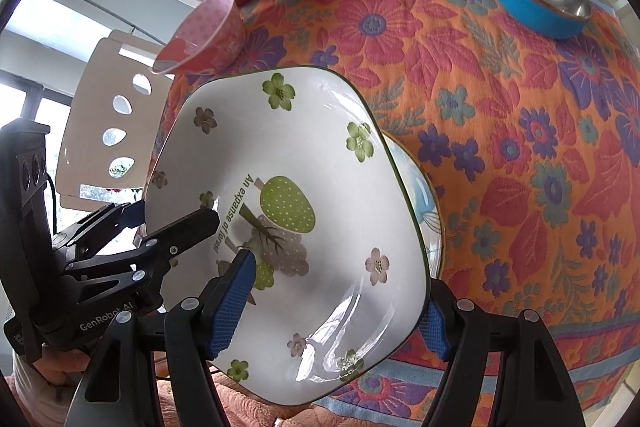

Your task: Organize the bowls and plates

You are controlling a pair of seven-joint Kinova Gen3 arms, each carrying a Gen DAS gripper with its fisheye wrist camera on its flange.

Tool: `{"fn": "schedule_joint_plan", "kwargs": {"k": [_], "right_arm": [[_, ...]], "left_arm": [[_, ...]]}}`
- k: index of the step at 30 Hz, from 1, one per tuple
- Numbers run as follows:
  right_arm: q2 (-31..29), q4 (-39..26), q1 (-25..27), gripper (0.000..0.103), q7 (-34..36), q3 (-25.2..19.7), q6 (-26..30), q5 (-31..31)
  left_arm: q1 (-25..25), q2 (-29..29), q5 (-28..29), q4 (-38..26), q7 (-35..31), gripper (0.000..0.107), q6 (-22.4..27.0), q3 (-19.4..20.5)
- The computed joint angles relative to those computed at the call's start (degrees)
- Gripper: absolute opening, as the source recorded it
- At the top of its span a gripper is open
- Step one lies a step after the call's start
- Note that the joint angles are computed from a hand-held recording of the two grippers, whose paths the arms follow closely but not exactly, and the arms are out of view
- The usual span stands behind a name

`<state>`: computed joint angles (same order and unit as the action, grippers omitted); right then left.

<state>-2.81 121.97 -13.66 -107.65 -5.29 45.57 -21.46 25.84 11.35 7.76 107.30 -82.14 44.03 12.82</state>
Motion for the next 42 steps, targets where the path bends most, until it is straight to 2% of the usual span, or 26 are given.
{"fn": "schedule_joint_plan", "kwargs": {"k": [12, 19, 23, 28, 33, 42], "right_arm": [[3.7, 2.3, 1.5, 0.072, 3.4, 0.7, -1.5, -3.4], [5.5, 3.2, 3.1, 0.071, 6.8, 0.9, -2.0, -6.9], [6.1, 2.4, 3.2, 0.070, 6.6, 0.6, -1.3, -6.3], [7.4, 0.7, 2.6, 0.070, 4.9, 0.1, -0.4, -4.5], [7.6, -0.3, 2.8, 0.070, 5.0, 0.2, 1.0, -3.2], [7.4, -0.3, 3.0, 0.070, 5.5, 0.2, 2.0, -3.5]], "left_arm": [[1.9, 4.1, -2.1, -1.6, 2.9, 0.059, 1.5, -0.3], [3.1, 4.2, -4.0, -2.0, 5.3, 0.059, 1.9, -0.7], [4.5, 5.5, -6.0, -3.3, 7.8, 0.059, 2.7, -1.0], [4.1, 6.8, -5.1, -3.7, 8.2, 0.059, 3.4, -0.7], [6.2, 7.2, -7.7, -4.4, 10.4, 0.059, 4.0, -1.0], [4.7, 6.8, -6.0, -3.9, 8.9, 0.059, 3.8, -0.6]]}}
